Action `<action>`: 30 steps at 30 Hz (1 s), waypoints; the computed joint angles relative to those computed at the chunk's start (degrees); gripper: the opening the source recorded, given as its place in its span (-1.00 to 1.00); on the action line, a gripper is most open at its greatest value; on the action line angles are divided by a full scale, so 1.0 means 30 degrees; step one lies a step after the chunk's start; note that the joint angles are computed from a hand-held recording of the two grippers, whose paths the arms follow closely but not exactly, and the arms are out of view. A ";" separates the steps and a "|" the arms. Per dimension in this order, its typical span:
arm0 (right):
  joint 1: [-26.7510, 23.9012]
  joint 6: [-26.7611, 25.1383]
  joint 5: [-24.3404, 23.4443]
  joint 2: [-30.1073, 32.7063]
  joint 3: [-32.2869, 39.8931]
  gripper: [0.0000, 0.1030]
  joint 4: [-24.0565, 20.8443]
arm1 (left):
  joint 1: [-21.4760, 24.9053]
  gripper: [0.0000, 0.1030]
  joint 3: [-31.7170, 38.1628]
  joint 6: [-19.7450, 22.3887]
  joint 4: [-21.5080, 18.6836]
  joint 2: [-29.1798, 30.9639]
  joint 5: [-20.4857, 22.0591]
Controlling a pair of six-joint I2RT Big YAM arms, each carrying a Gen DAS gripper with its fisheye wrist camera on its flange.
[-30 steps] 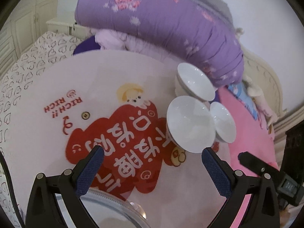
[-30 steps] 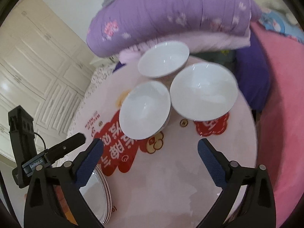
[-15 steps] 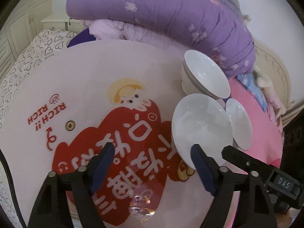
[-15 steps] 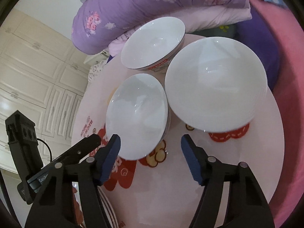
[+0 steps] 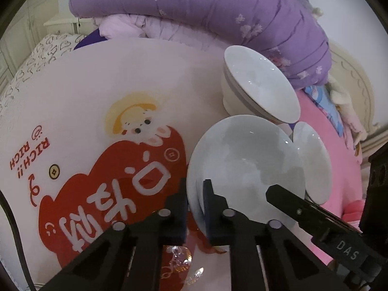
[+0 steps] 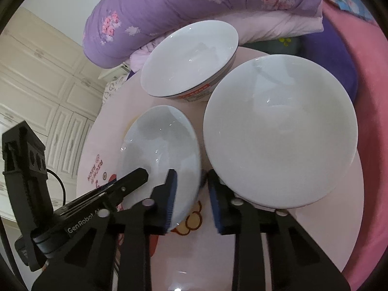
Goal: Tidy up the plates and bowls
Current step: 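Close the right gripper on one white bowl rim while the left grips another bowl, then carry both held bowls toward the plate stack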
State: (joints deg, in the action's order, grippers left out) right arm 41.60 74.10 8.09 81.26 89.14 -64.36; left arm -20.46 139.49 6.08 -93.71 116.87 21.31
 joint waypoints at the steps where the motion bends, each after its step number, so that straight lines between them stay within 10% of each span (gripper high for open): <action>1: -0.0013 -0.0029 -0.0057 -0.0036 -0.0085 -0.63 0.0036 | -0.0032 -0.87 -0.0221 -0.0053 0.0245 -0.0110 -0.0022; 30: 0.1905 -0.0286 0.1212 -0.0195 0.1246 -0.67 -0.0859 | 0.1526 -0.88 -0.4573 0.1112 0.0997 -0.4586 0.1570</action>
